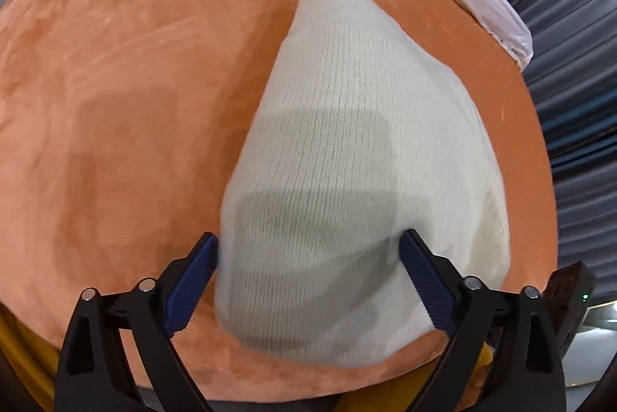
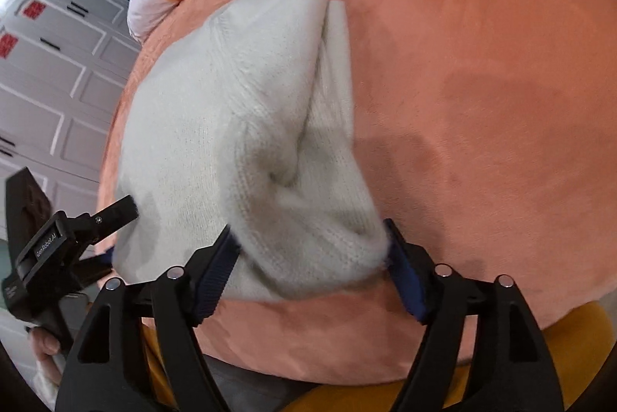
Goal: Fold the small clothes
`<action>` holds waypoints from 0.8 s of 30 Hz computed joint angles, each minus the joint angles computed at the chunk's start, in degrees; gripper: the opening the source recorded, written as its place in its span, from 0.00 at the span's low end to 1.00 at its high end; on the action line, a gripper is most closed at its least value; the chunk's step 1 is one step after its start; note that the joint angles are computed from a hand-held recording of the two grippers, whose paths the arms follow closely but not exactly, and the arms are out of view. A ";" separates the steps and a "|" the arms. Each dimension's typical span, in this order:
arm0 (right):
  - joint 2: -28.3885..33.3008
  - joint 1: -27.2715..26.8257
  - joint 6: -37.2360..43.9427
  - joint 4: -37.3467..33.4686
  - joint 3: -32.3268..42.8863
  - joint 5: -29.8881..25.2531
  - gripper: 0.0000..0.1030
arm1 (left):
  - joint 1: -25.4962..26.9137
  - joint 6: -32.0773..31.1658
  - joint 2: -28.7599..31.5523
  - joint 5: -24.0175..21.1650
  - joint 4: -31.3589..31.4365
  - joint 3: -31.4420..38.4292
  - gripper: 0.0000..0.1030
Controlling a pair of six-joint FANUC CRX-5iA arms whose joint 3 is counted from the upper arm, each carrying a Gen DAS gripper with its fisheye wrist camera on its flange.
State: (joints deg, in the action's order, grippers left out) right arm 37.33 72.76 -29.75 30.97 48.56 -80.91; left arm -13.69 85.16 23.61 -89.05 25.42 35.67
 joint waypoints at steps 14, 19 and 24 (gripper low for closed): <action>-1.73 -3.51 1.86 1.15 -5.01 8.66 0.85 | -0.79 -4.26 2.54 3.63 3.62 -0.41 0.95; -3.45 -4.00 1.15 1.65 -7.90 11.78 0.70 | -2.21 -3.15 2.85 3.00 0.55 2.29 0.95; -5.17 -1.67 -0.02 4.29 -8.60 10.04 0.34 | -1.84 -6.82 1.66 0.25 0.67 3.08 0.80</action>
